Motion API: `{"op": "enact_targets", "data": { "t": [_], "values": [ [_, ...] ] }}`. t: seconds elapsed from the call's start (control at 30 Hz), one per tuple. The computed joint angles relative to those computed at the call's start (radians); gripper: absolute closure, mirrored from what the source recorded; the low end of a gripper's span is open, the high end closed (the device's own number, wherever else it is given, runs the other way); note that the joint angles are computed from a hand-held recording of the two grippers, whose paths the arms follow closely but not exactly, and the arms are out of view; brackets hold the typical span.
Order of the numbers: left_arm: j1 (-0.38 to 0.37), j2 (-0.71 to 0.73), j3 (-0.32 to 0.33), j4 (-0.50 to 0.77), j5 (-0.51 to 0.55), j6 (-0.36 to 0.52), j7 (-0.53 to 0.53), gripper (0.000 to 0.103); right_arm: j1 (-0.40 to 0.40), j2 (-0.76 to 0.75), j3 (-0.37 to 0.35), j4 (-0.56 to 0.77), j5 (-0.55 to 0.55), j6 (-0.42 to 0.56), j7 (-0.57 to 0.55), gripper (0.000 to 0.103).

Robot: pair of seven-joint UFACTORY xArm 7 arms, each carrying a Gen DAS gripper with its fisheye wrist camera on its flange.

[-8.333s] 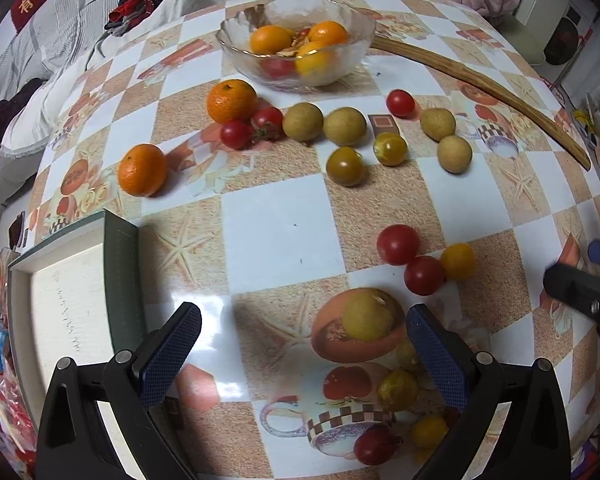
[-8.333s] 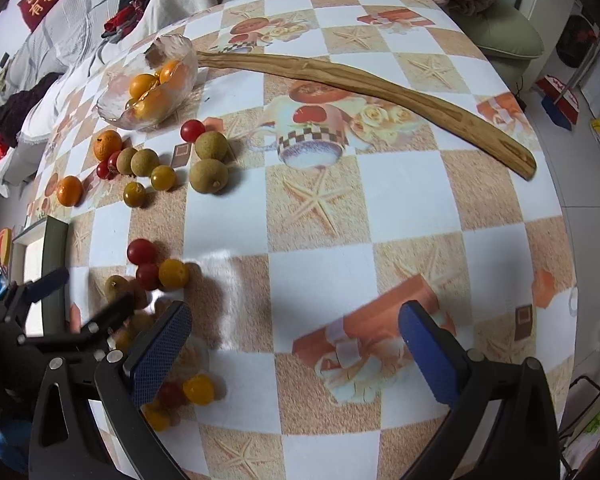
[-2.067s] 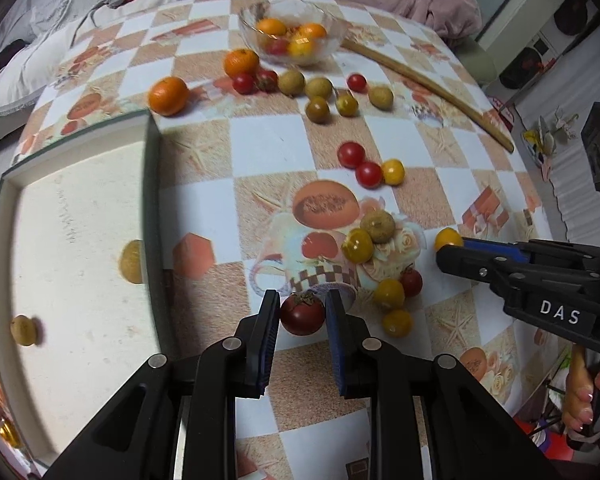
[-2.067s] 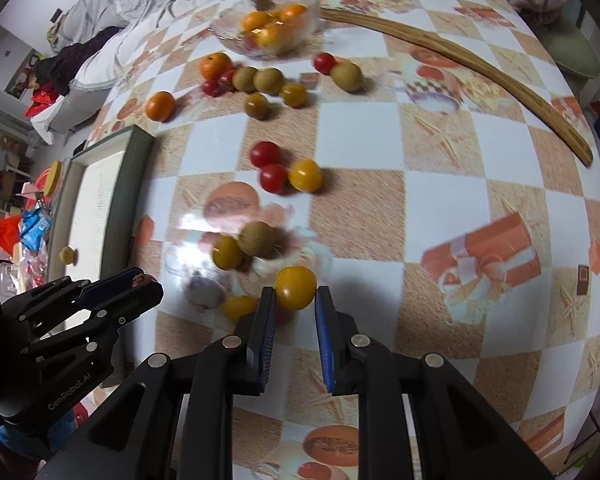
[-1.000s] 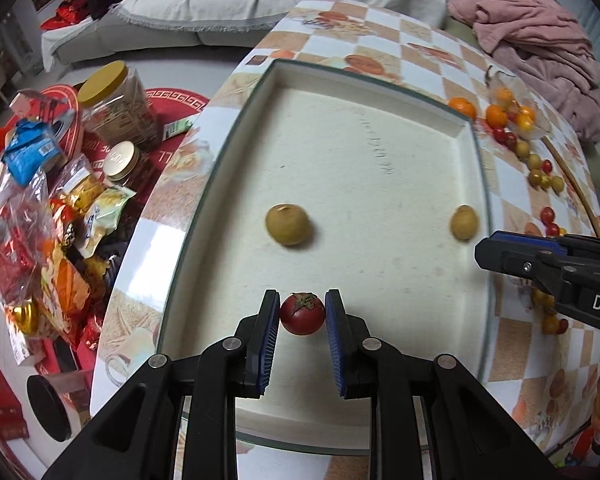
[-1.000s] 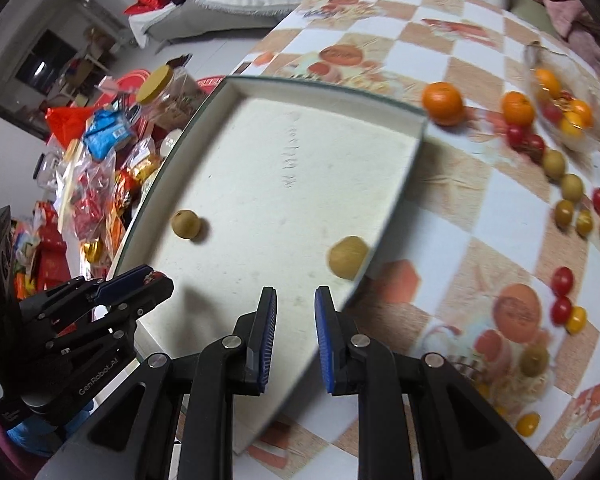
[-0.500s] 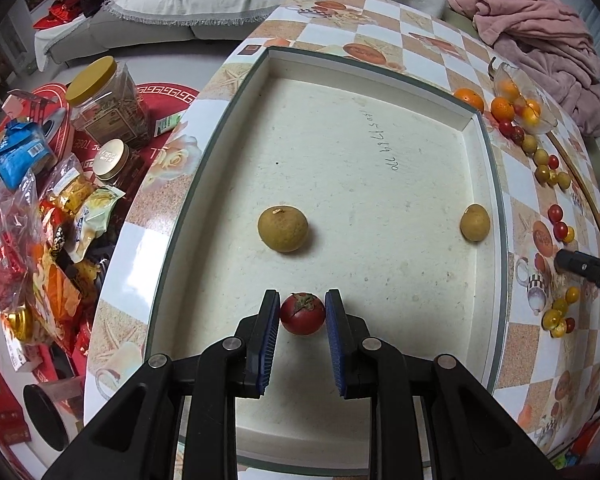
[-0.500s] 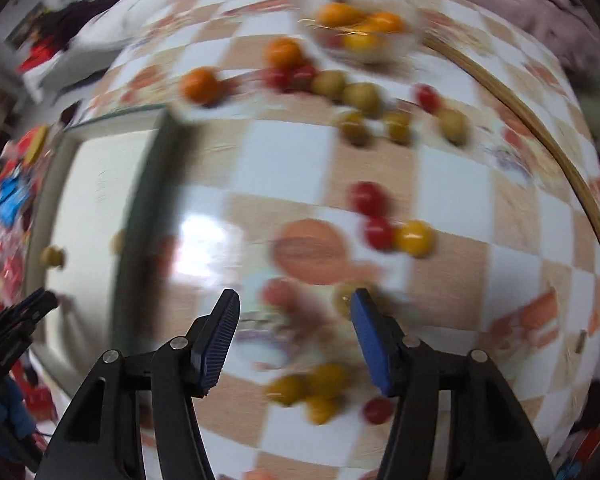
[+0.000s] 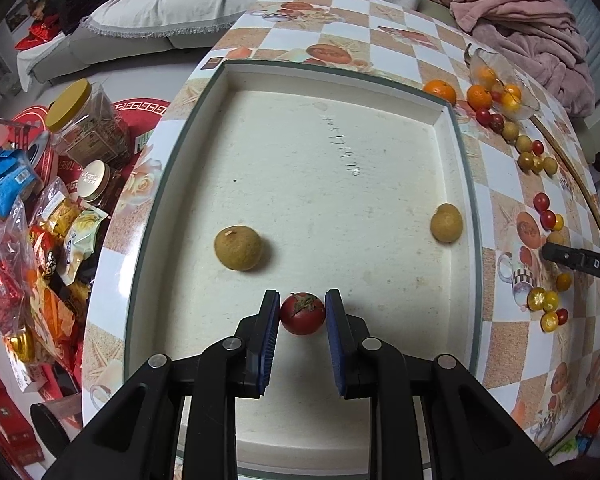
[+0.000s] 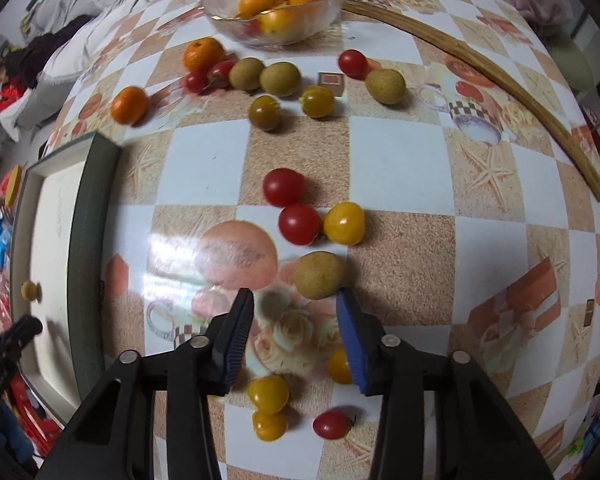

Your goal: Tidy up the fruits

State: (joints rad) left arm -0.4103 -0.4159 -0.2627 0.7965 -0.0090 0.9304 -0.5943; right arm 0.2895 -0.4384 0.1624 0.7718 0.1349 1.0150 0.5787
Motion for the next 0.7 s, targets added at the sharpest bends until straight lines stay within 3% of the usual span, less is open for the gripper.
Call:
{"op": "enact_targets", "data": {
  "t": [0.17,0.4,0.7],
  "values": [
    [-0.007,0.011,-0.004,0.009,0.0,0.0,0.004,0.078,-0.015,-0.003,-0.013,-0.01,-0.009,-0.027,-0.006,0.077],
    [-0.008,-0.003,-0.003,0.003,0.002,0.008,0.008,0.078,-0.007,-0.02,-0.021,0.005,0.023,-0.023,-0.033,0.077],
    [0.008,-0.045,0.002,-0.023,0.007,0.021,-0.008,0.078,0.096,0.092,0.023,0.147,0.126,-0.082,-0.123,0.077]
  ]
}}
